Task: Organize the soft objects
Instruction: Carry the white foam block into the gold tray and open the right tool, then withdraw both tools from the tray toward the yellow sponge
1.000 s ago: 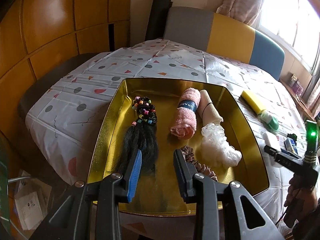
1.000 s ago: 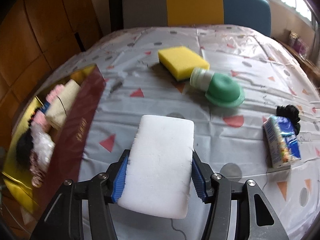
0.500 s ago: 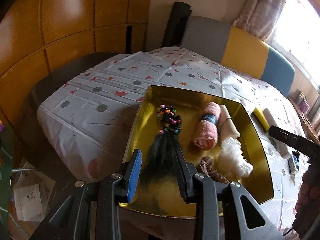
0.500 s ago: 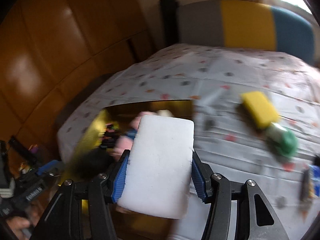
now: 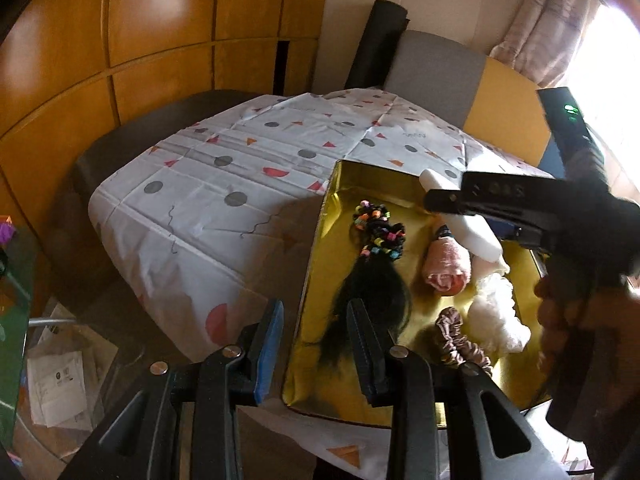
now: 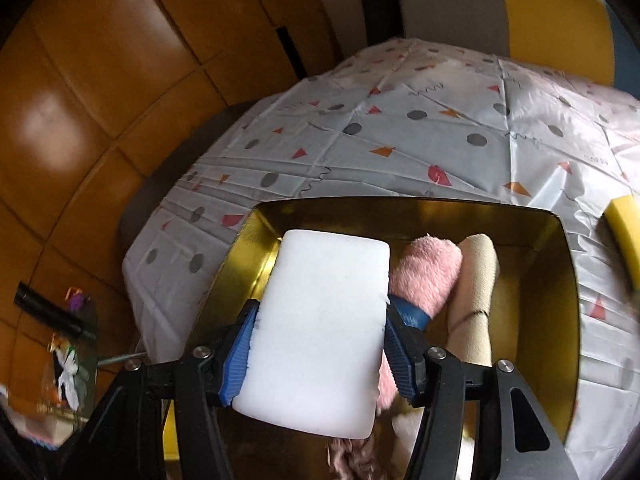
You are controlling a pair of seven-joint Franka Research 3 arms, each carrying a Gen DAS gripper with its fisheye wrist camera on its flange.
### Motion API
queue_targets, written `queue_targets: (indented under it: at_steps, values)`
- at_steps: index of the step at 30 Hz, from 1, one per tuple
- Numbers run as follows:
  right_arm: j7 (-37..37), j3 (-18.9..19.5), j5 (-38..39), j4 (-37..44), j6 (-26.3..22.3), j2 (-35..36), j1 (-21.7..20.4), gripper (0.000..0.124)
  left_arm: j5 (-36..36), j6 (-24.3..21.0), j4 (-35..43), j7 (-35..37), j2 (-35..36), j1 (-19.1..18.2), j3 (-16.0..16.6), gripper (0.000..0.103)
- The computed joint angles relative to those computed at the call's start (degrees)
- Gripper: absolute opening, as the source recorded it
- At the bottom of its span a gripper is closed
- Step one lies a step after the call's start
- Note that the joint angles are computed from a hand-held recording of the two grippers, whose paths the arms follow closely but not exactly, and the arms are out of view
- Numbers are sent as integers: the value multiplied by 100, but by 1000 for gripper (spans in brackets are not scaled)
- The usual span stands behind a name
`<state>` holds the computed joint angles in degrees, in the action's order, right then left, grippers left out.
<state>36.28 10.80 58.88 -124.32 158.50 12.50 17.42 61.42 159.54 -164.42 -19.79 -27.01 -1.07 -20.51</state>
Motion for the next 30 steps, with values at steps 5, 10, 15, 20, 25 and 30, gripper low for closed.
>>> queue_targets:
  at_steps: [5, 10, 15, 20, 25, 30]
  values:
    - [338, 18, -164, 316, -290, 319, -57, 69, 48, 102, -47, -39, 37, 46, 27, 33]
    - [-131, 81, 288, 158, -462, 144, -204, 79, 84, 103, -27, -70, 41, 65, 5, 33]
    - [-815, -35, 905, -152, -602, -203, -282, 83, 28, 14, 6, 12, -8, -25, -8, 33]
    - [-1478, -236, 1330, -526, -478, -545, -249, 84, -56, -97, 72, 114, -42, -129, -46, 33]
    - [-2169, -446, 1750, -892, -339, -894, -250, 84, -107, -208, 173, 224, -52, -249, -105, 33]
    - [-2740, -649, 2040, -1189, -246, -1172, -299, 85, -111, -292, 325, 325, 40, -359, -138, 33]
